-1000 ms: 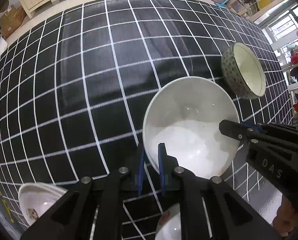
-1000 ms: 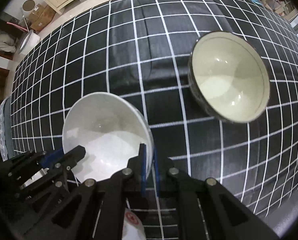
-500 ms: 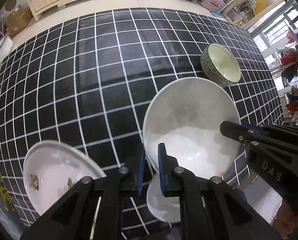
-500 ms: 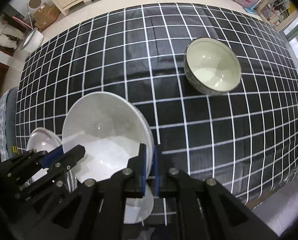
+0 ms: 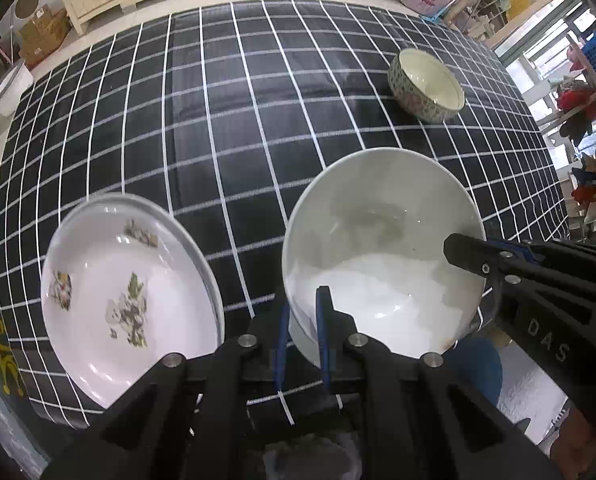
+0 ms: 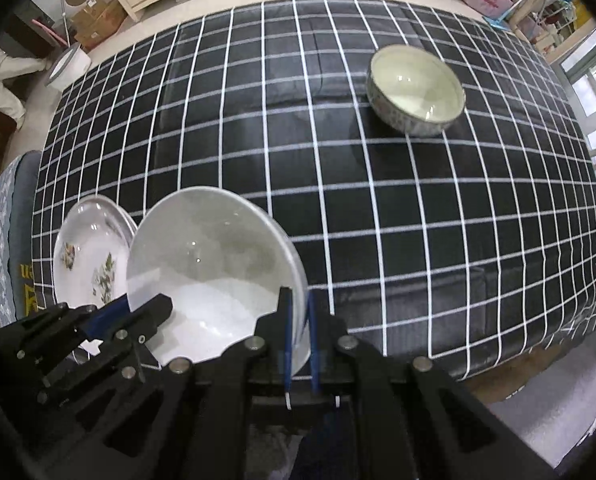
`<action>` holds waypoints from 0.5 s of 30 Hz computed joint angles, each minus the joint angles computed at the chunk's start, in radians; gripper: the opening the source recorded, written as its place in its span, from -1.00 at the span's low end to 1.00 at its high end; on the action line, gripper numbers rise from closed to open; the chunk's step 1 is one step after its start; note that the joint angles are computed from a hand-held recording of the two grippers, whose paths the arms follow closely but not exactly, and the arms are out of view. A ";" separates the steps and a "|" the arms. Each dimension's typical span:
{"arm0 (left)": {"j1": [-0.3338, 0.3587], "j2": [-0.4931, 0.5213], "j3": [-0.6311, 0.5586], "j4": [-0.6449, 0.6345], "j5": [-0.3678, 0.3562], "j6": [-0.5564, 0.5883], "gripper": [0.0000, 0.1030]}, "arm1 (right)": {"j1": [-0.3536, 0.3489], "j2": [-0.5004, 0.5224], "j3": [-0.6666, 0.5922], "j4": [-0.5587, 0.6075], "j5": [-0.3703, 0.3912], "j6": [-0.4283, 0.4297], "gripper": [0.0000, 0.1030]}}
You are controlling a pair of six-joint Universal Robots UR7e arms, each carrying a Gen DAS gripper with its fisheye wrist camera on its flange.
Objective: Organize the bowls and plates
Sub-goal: 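Lower the held white bowl into the first white bowl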
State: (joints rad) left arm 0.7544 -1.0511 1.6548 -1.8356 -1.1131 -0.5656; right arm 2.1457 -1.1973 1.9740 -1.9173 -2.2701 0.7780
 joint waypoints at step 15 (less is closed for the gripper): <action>-0.001 -0.007 0.064 -0.009 -0.016 -0.029 -0.78 | -0.030 -0.014 0.094 -0.039 0.022 0.001 -0.81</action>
State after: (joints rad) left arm 0.7535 -1.0580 1.7189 -1.8442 -1.1293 -0.5943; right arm 2.1160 -1.2110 2.0679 -1.9559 -2.2483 0.7794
